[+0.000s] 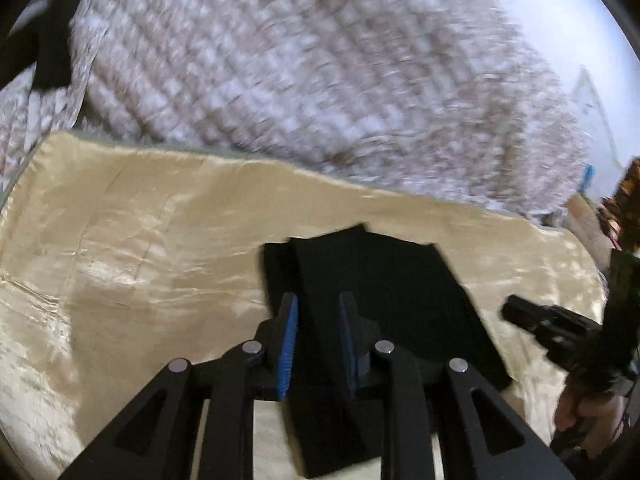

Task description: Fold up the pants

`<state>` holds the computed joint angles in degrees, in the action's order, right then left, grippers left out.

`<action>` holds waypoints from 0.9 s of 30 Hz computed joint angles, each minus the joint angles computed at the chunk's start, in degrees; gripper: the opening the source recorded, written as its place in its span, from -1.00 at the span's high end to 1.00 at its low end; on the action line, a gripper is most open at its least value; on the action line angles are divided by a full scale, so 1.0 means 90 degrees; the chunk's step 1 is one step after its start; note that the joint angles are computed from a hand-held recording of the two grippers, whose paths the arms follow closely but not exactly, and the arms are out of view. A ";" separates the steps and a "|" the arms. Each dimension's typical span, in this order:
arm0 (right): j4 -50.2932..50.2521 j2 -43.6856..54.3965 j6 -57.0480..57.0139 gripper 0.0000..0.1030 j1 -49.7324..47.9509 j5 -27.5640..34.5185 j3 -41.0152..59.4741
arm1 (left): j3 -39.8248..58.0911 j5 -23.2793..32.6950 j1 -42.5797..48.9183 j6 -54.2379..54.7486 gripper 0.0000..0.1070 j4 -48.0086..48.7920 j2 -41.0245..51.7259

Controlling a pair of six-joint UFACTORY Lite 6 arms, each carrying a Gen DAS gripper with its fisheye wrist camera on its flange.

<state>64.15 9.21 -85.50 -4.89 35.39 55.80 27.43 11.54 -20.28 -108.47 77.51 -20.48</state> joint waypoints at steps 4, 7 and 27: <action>0.0220 -0.0740 -0.0418 0.57 -0.0009 -0.0220 -0.1017 | -0.0295 0.0606 -0.1409 -0.1309 0.57 0.0662 0.0041; 0.0042 -0.0656 -0.0787 0.55 0.0328 -0.0910 -0.1496 | -0.0352 0.0854 -0.1986 -0.2391 0.57 0.1389 0.0918; -0.0651 -0.2600 -0.0309 -0.02 0.0200 -0.0800 -0.3231 | -0.0638 0.2627 -0.4363 -0.2762 0.02 -0.0881 0.1177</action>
